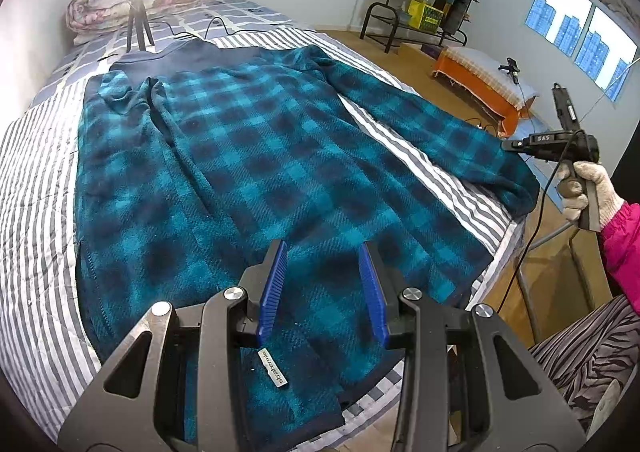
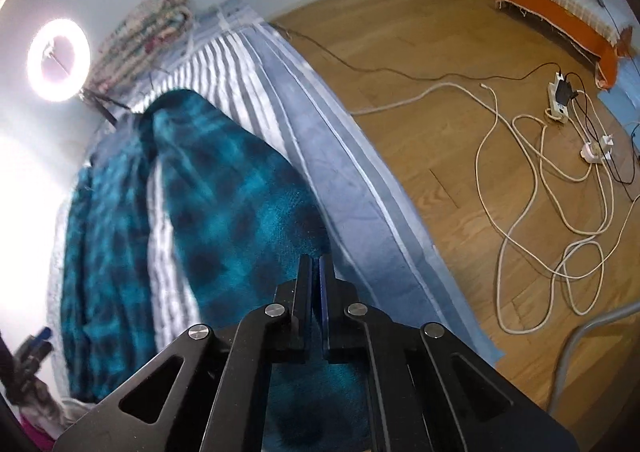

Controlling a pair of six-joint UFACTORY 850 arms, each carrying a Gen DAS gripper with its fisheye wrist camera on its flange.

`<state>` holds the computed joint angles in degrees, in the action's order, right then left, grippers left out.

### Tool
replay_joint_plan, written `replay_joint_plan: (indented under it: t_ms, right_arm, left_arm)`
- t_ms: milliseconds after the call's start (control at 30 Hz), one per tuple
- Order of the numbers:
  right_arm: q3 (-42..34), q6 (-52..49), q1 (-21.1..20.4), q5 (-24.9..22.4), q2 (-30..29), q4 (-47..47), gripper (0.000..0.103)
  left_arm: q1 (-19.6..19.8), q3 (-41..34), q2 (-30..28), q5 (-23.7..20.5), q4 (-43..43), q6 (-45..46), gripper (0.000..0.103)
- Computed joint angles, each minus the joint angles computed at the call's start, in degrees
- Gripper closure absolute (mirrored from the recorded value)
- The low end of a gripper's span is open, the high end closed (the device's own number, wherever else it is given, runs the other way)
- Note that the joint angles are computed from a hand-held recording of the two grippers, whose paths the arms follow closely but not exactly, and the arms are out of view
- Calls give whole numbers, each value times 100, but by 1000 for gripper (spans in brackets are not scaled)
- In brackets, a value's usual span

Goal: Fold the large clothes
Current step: 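Move the right tool to the jacket's other side and grasp its edge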

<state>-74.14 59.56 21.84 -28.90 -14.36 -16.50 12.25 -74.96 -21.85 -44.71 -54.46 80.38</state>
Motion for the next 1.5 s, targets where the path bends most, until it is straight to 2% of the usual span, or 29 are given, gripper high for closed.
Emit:
replay_joint_plan:
  t_ms: [133,267,367,467,600,667,800,900,967,1067,1200,1233,1300,1433,1500]
  right_arm:
    - [-282,189,278,29,11,-400,101]
    - [-729,-33,669,172,-140,-567,101]
    - [-1086,-687,921,336,-365,-160,101]
    - [-1608,-1811,1186,321,-780,638,102]
    - [-2366,-3382,1489,15,-1478,1828,101]
    - [-2784,-4096,1634,-288,-1899,2301,102]
    - [-3428,-4684,1817,-994,-2602,2558,102]
    - [-3641,-4879,1859,-1369,-2861,2637,101]
    - [-3622,-4845,1859,-1438,-2847,2549,101]
    - [-3541,-5120,1773,-1378,-2713,3010,99]
    - [-3005,-5315,1667,-895,-2168,3346,94]
    - [-2751,-5204,1627,-699,-1957,3321,91]
    - [-2484,-4722,1602,-456,-1713,2977,80]
    - [-1718,-3755,1350,-225,-1251,2444,78]
    - [-1453,-3873,1177,-211,-1188,2945,78]
  left_arm:
    - [12,-18,9,-22,-77,22,65]
    - [49,-72,-3,-67,-169,-11,65]
    - [78,-106,-6,-61,-234,-42,65]
    - [128,-145,-30,-68,-292,-142,65]
    - [218,-213,-75,-98,-316,-312,65]
    - [263,-241,-106,-107,-310,-414,65]
    - [311,-280,-171,-140,-231,-632,65]
    - [326,-277,-191,-164,-163,-713,65]
    - [337,-287,-216,-206,-134,-758,65]
    - [334,-312,-272,-313,-70,-901,65]
    - [291,-365,-364,-501,63,-1099,65]
    - [277,-344,-354,-551,81,-1144,65]
    - [248,-356,-391,-759,131,-1261,65]
    - [118,-274,-404,-1021,314,-1416,65]
    - [32,-251,-439,-1113,450,-1507,65]
